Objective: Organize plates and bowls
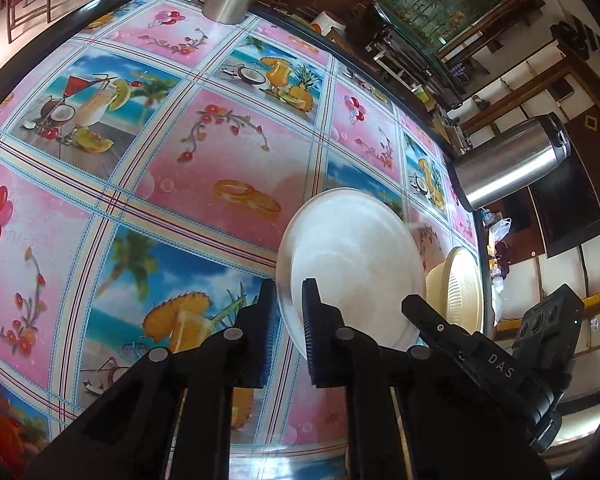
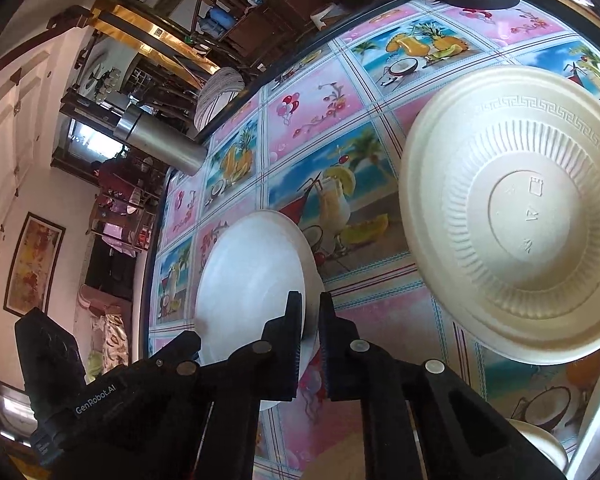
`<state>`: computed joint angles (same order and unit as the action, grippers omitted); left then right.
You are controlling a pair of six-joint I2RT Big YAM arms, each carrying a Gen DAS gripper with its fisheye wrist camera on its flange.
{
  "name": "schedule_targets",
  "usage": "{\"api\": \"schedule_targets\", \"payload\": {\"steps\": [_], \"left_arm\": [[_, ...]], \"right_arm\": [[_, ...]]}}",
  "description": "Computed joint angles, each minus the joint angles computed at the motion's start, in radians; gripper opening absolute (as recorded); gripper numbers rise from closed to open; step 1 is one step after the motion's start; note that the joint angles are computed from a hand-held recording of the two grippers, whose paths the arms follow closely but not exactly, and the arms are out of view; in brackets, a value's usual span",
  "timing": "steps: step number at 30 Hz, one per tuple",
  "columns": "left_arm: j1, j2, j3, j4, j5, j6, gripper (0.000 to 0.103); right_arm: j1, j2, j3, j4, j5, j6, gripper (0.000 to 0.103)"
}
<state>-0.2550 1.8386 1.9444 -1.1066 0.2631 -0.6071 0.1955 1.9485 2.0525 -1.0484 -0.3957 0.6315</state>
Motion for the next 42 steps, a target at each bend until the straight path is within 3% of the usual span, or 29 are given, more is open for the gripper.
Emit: {"api": "schedule_targets", "payload": {"steps": [11,19,29,37,42], "left_arm": [[0.001,-0.01,-0.01,0.018,-0.004,0.003,0.006],[0.008,-0.077,-0.051,0.044,-0.018,-0.01,0.005],[0.053,-0.284,-0.269,0.087,-0.033,-0.028,0.005],[0.096,-0.517,-0.45,0.057,-0.105,0.008,0.005],[0.161,-0.666,-0.547,0.027,-0.12,0.049,0.005]], "right_arm": [[-0.001,0.005,0.006,-0.007,0.013,-0.013,0.008],[0.008,-0.025,-0.01,0.018,0.013,-0.021,0.008],[0.068,-0.136,-0.124,0.091,-0.025,-0.015,0.008],[0.172,-0.286,-0.303,0.213,-0.045,0.027,0.007],[0.268,-0.343,-0.332,0.209,-0.019,-0.002,0.007]]}}
